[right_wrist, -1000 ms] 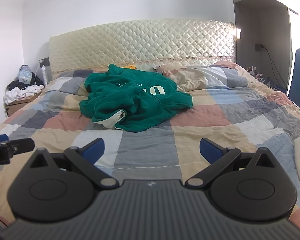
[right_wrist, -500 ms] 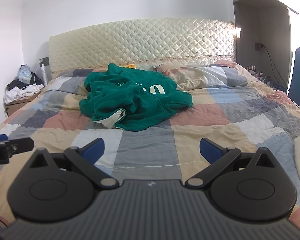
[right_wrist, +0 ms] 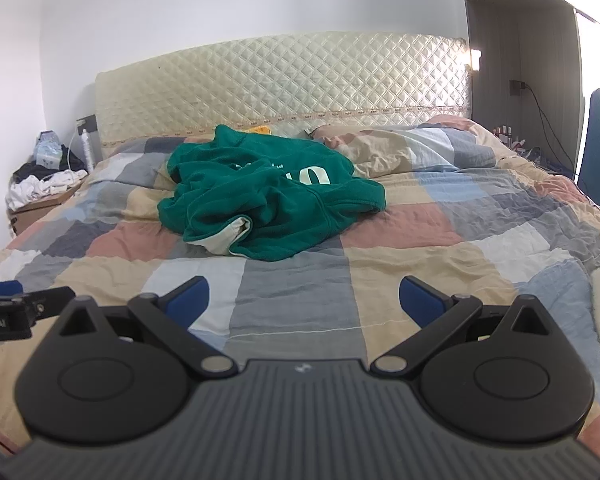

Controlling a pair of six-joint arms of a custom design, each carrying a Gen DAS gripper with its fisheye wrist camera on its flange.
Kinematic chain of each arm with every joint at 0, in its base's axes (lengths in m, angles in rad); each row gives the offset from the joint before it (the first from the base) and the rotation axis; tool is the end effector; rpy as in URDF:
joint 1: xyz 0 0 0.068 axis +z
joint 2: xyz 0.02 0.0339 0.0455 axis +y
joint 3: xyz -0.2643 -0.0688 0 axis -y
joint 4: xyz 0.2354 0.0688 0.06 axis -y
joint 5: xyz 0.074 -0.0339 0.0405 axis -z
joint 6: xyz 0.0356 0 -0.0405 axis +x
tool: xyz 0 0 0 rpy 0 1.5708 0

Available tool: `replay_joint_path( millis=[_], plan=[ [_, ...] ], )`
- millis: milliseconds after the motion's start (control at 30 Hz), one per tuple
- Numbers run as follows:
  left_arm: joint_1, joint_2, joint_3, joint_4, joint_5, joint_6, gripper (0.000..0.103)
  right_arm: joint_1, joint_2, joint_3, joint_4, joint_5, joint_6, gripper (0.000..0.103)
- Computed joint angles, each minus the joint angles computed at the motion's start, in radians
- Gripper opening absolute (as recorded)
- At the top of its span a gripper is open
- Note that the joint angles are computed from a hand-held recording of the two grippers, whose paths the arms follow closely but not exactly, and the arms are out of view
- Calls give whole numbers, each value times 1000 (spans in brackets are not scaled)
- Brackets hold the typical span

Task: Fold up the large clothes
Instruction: 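Reach both grippers to the green hoodie and close on its fabric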

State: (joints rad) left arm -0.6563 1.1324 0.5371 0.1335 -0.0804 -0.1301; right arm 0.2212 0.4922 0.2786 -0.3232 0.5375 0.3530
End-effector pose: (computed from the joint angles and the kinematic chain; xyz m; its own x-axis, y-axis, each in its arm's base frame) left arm 0.1874 -0.1407 0.2217 -0.4215 0.1614 -0.8923 0.5008 0.8618 -0.0807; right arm 0.1208 0.0085 0.1937 -0.3849 0.2178 -0.8969 0.3984 0.9158 0.0514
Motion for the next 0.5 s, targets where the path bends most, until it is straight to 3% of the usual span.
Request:
replay_joint_path(
  millis=[233,400,500],
  plan=[
    [-7,25,20,42,-38,33,103,-22,36,25,-7,-24,5,103],
    [20,106,128,20,-1,2,103,-157,145,136,1,-163,-32,103],
    [9,201,215,41,-48,-14,103,-222,238,217,71,-217,-81,103]
  ],
)
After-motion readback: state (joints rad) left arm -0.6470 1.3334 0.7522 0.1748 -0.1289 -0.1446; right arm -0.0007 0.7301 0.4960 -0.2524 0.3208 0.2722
